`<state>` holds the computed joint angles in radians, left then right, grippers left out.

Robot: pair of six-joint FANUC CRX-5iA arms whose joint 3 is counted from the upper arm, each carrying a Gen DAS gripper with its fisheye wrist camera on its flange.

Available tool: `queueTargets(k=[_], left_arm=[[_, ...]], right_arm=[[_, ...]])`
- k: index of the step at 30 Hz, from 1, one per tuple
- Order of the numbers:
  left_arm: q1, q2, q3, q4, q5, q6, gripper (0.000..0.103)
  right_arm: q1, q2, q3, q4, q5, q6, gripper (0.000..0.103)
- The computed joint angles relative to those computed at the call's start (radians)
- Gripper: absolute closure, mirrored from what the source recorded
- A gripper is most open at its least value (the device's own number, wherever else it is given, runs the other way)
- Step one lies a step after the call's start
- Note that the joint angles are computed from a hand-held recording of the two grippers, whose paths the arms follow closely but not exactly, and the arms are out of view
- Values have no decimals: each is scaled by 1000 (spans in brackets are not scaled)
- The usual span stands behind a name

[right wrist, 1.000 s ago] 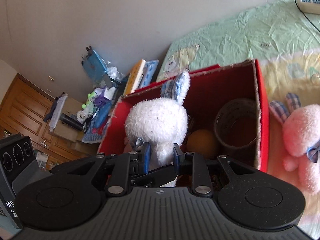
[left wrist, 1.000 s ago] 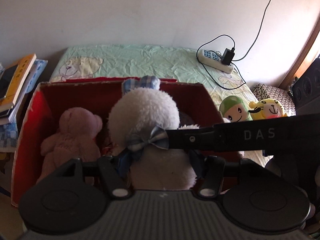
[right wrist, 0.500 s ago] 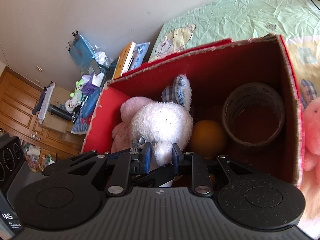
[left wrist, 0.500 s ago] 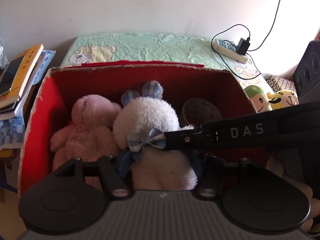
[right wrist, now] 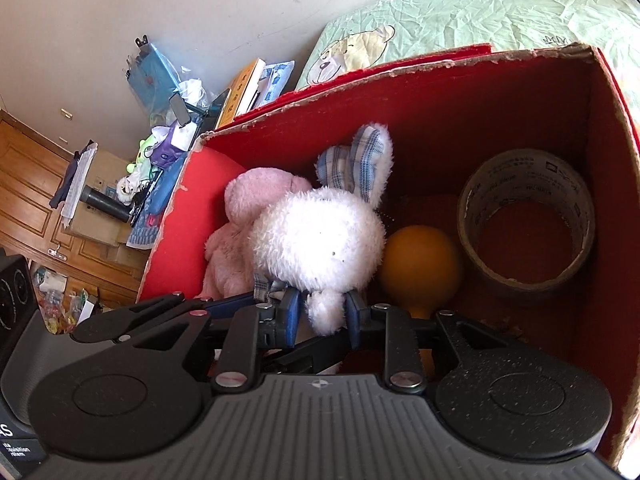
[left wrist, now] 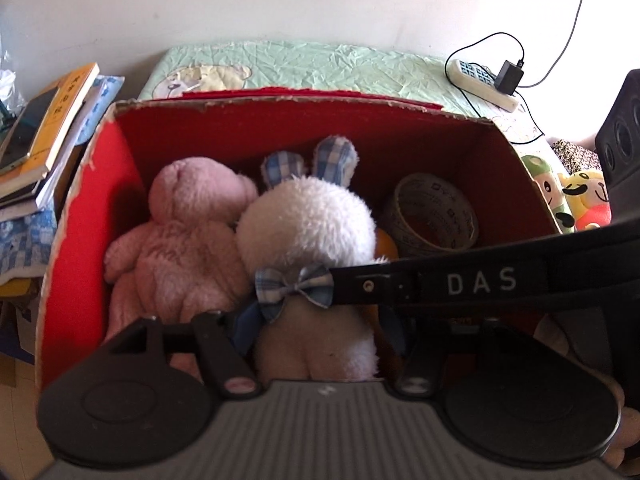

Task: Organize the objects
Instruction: 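Lower the white bunny into the box beside the teddy bear, then open the right gripper and release the white bunny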

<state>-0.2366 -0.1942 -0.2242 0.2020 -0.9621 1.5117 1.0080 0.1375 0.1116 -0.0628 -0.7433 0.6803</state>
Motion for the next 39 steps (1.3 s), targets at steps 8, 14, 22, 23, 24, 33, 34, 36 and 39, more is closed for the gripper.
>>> queueTargets(k=[8, 14, 22, 23, 24, 33, 34, 36, 39], left_arm=[[-16, 0, 17, -37, -6, 35, 37], [-29, -9, 20, -61, -11, 55, 34], [-35, -15, 18, -77, -19, 76, 30], [-37, -15, 19, -80, -21, 80, 30], [-38, -17, 19, -81, -23, 82, 30], [-69, -47, 22, -126, -22, 115, 28], [-74, -52, 24, -135, -24, 123, 27], [-85, -62, 29, -154, -28, 141, 27], [-92, -79, 31, -164, -30, 158, 25]], right_arm=[[14, -17, -24, 41, 13, -28, 72], [27, -30, -45, 72, 27, -56, 71], [47, -56, -89, 124, 48, -114, 70], [50, -61, -97, 133, 53, -124, 70], [54, -65, -105, 144, 57, -134, 68], [94, -107, -173, 271, 92, -241, 65], [100, -113, -182, 289, 96, -257, 65], [113, -128, -206, 337, 107, -301, 64], [131, -153, -246, 418, 126, -368, 64]])
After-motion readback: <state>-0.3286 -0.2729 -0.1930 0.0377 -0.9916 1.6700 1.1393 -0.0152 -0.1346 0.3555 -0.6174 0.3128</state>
